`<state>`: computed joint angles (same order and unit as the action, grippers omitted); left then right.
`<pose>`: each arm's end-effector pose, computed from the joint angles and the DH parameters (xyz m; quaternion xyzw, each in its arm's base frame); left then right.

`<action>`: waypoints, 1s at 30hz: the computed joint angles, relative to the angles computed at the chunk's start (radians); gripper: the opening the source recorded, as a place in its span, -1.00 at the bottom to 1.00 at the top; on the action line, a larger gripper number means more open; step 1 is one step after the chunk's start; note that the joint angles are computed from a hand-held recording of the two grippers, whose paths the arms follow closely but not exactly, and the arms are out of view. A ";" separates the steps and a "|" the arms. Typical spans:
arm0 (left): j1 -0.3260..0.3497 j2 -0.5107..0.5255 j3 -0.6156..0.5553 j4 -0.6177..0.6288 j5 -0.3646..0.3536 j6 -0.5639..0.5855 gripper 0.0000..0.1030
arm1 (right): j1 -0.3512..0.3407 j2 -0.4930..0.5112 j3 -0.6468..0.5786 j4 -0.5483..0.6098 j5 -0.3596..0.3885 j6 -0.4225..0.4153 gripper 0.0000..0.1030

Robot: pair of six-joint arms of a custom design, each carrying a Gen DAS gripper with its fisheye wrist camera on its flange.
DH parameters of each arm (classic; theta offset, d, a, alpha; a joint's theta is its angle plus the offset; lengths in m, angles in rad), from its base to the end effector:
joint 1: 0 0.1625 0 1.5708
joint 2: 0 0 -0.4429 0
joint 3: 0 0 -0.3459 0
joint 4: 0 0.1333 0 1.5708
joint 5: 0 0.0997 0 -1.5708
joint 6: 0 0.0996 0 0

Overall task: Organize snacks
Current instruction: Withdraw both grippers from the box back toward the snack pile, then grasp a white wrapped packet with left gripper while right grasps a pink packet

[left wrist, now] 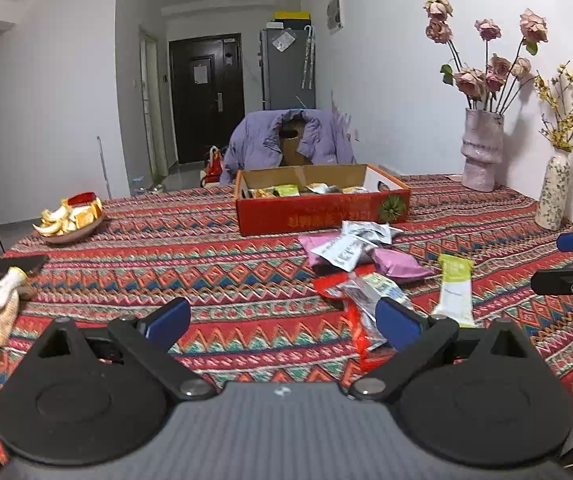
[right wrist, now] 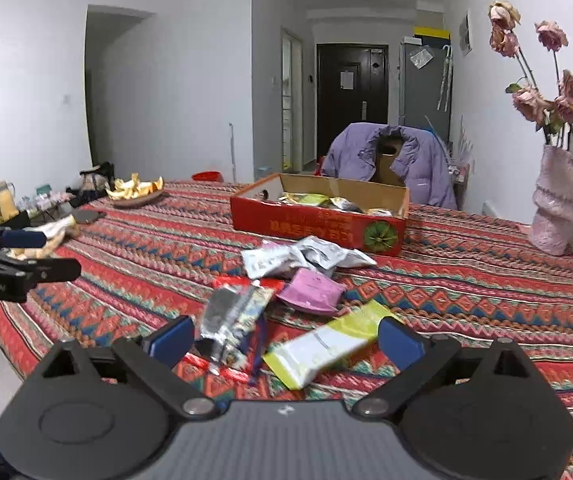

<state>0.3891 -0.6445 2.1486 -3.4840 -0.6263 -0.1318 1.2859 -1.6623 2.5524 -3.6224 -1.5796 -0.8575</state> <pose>-0.3739 -0.3846 0.0696 0.3571 0.8009 -0.4152 0.2423 0.0404 -0.3331 0.3866 0.2338 -0.8027 0.4596 0.2997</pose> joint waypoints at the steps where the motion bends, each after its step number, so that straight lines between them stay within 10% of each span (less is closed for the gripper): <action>1: 0.000 -0.001 0.003 0.006 -0.010 -0.012 0.96 | -0.004 -0.001 0.006 -0.015 0.000 0.002 0.92; 13: 0.051 0.069 -0.135 0.097 -0.074 0.055 0.96 | -0.078 0.016 -0.039 0.015 0.052 0.042 0.92; 24: 0.233 0.265 -0.543 0.242 -0.258 0.351 0.93 | -0.053 0.175 -0.205 0.074 -0.002 0.151 0.88; 30: 0.305 0.377 -0.780 0.365 -0.319 0.481 0.43 | -0.024 0.304 -0.332 0.097 -0.021 0.240 0.80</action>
